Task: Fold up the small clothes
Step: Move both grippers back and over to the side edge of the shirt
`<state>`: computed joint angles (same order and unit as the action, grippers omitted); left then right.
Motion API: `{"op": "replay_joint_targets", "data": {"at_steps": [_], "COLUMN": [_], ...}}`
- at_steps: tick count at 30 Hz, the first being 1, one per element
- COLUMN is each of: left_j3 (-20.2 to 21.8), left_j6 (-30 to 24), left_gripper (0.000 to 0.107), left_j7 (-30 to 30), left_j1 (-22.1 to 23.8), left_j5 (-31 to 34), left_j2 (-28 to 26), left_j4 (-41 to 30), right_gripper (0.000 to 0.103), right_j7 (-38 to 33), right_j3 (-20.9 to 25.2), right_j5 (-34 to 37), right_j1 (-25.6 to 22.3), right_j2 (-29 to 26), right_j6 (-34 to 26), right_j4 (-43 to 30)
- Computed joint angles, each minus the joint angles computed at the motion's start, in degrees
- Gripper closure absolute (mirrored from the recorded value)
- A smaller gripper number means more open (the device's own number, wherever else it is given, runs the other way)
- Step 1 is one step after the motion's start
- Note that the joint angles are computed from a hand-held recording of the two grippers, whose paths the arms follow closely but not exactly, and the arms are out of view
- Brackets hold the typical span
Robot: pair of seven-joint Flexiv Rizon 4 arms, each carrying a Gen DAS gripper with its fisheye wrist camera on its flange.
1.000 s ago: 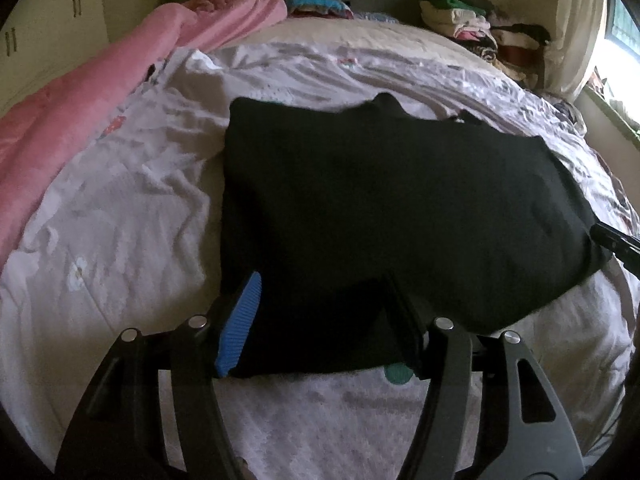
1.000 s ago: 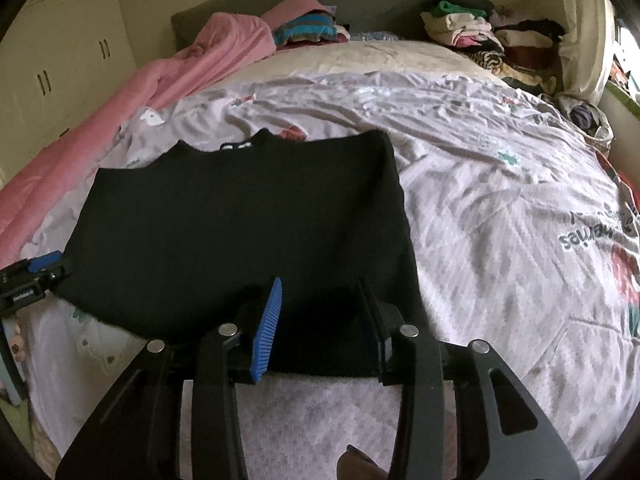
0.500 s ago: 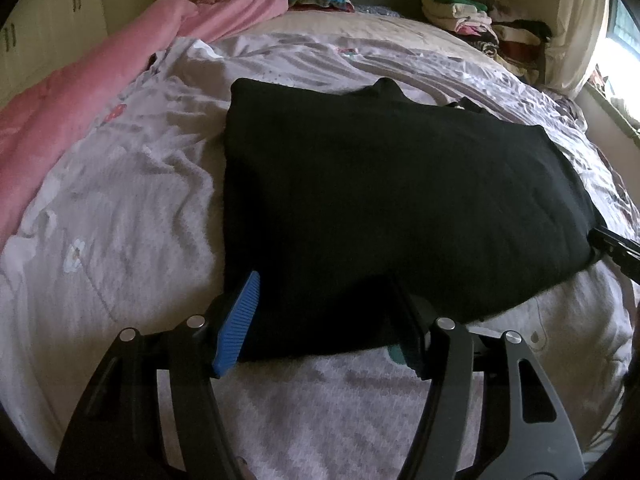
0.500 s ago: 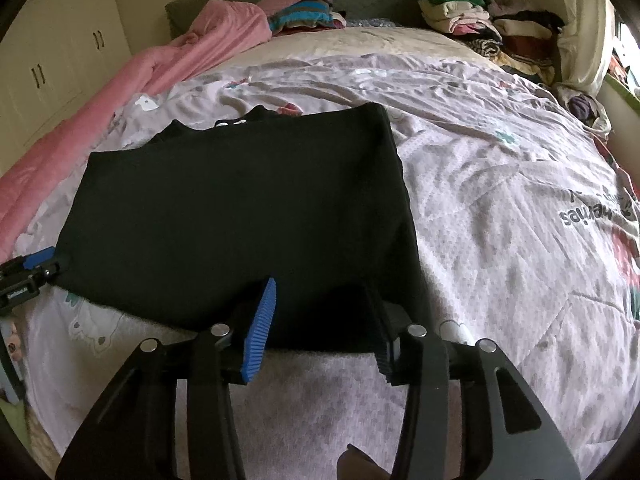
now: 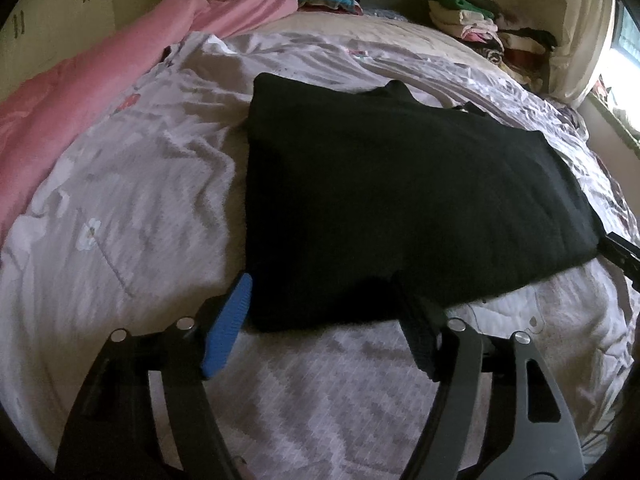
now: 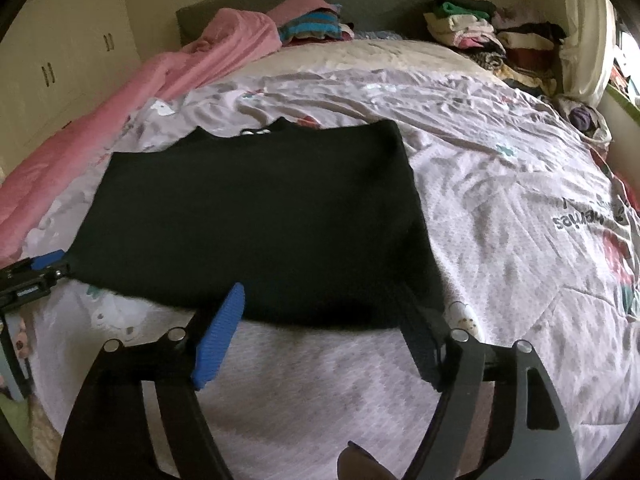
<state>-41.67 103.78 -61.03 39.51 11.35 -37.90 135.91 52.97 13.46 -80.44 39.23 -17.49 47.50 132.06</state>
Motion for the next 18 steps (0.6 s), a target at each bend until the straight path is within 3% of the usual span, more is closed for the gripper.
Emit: {"op": "replay_joint_targets", "data": {"at_steps": [2,11,18], "left_j3": [-0.5,-2.2,-3.3], "left_j6": [-0.1,1.3,1.5], "left_gripper": [0.036,0.017,0.013], "left_j7": [-0.2,-1.2,-2.3], "left_j1": [0.8,4.8,7.5], "left_j5": [0.0,1.1,1.8], "left_j2": [0.1,1.1,1.5], "left_j4": [0.2,1.5,1.4], "right_gripper": [0.019,0.012,0.010], "right_j7": [-1.1,-5.9,-8.7], "right_j3": [0.3,0.2,-0.8], "right_j5": [0.7,1.3,0.1], "right_j1": [0.7,3.3,4.4], "right_j2": [-0.1,-1.9,-4.0], "right_j6": [-1.1,-3.3,-2.5], "right_j4": [-0.7,-4.8,-8.3]}}
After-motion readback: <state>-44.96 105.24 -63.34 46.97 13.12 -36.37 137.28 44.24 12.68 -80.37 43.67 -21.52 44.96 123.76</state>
